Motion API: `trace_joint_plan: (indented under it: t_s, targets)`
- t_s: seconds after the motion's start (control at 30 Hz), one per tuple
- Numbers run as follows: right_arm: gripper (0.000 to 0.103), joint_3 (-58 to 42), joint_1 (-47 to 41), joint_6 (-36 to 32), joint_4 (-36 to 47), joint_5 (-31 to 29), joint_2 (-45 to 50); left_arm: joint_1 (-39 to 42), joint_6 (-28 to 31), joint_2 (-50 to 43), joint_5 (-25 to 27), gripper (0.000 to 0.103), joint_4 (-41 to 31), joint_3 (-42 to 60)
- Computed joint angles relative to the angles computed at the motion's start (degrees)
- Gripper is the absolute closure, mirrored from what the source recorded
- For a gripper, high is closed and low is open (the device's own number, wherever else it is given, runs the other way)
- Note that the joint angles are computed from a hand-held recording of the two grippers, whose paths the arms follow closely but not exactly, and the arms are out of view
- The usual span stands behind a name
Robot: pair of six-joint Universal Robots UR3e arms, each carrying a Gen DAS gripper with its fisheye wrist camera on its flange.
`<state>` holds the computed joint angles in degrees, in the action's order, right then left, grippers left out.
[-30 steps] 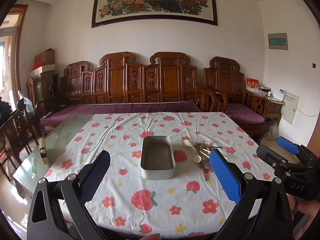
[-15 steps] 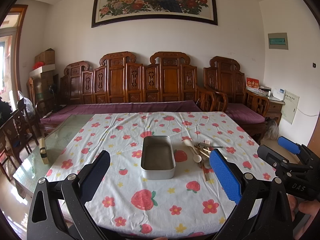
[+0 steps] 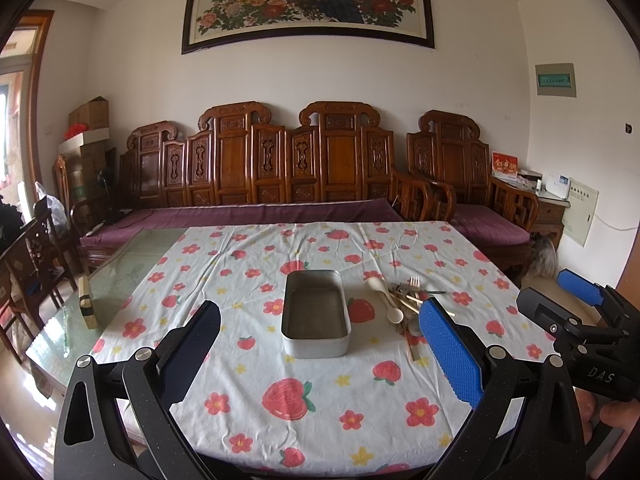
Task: Organize utensils
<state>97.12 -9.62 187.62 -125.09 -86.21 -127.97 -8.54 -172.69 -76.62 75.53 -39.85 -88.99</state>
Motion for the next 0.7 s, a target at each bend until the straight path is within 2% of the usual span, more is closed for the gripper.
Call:
trace_joint_plan:
  t_s: [0.7]
  targets:
    - [0.003, -0.1, 0.8, 0.2, -0.2, -0.9, 0.2, 0.0, 0.1, 0.0, 0.0, 0.006, -0.3, 0.1]
